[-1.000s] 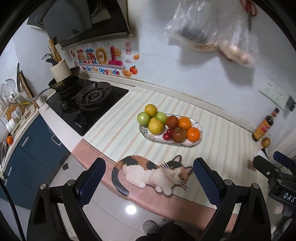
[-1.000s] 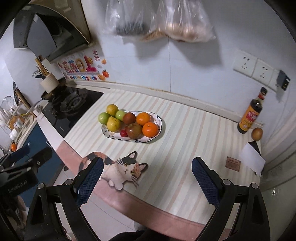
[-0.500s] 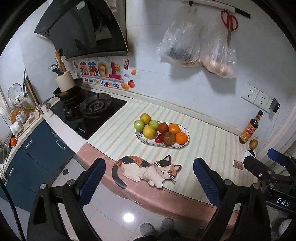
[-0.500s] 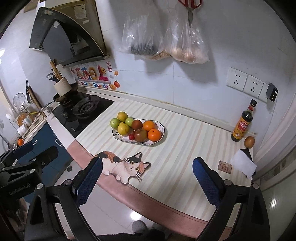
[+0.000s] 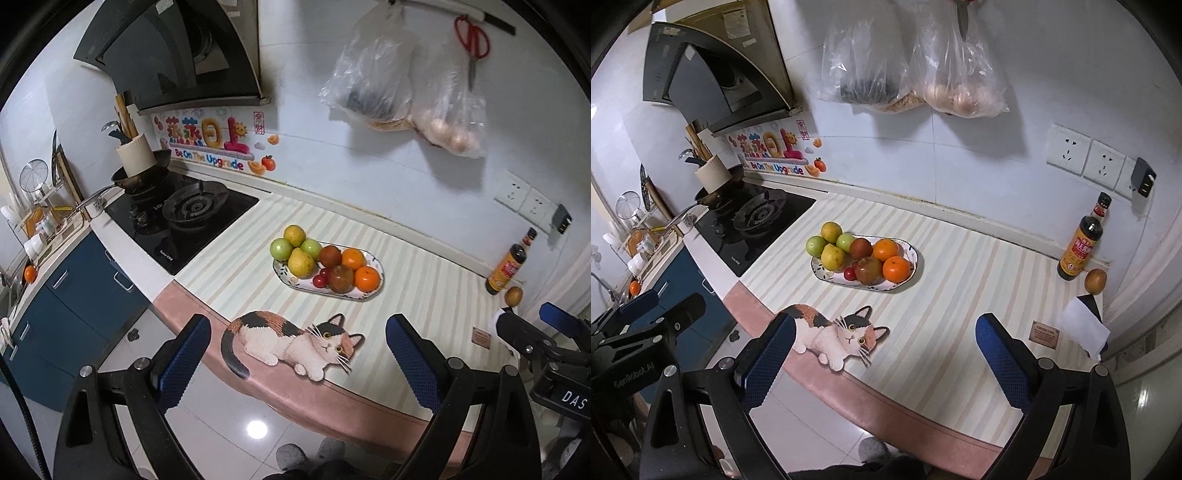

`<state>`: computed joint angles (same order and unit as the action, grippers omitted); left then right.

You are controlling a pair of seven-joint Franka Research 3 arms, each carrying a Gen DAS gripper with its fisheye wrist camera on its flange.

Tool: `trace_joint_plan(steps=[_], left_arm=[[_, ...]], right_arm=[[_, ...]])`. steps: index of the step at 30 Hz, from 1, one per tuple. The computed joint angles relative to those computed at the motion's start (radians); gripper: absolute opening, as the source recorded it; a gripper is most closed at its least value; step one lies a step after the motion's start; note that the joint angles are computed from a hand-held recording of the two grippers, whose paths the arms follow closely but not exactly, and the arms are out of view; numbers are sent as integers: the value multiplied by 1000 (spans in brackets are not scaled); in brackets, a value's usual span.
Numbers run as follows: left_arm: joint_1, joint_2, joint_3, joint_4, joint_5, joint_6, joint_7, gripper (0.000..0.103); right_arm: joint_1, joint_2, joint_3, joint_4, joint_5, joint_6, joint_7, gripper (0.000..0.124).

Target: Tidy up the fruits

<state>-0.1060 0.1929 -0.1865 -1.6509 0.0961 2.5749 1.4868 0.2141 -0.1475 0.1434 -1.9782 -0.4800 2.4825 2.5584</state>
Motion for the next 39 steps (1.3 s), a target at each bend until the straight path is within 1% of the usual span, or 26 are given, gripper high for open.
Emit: trace_joint_plan(steps=[4, 7, 9, 14, 16, 21, 25, 32, 33, 34, 37, 39], left_arm=[[-15, 89, 15, 109, 55, -38, -47, 97], [-27, 162, 25, 202, 95, -70, -75, 97], [-35, 216, 33, 268, 118, -90, -91, 97], [-44, 348, 32, 445, 123, -191, -77, 97], [-50, 388, 36, 501, 126, -217, -72, 97], [-69, 494, 42, 663, 125, -305, -48, 97], [-81, 552, 48, 756, 119, -346, -37, 97], [-94, 634, 54, 897, 103, -405, -14, 97], [-97, 648, 57, 921, 101, -414, -11, 98], [-99, 661, 58, 944, 99, -422, -8, 102], [-101, 674, 61, 964, 93, -415, -3, 103], [-105, 702, 66, 1013, 90, -434, 0, 103]], right_arm=[[-3, 80, -24, 67, 5, 2, -20, 100], [6, 145, -55, 123, 28, 12, -47, 100], [14, 195, -76, 169, 29, 3, -59, 100], [39, 304, -124, 271, 81, -25, -118, 100], [48, 346, -140, 313, 107, -40, -146, 100], [67, 423, -171, 393, 162, -69, -199, 100], [77, 462, -190, 438, 190, -83, -223, 100], [90, 482, -208, 466, 211, -89, -239, 100], [89, 487, -209, 475, 214, -95, -244, 100], [86, 493, -207, 481, 224, -93, -253, 100], [86, 496, -209, 485, 238, -89, -261, 101], [90, 498, -214, 486, 231, -85, -260, 101]])
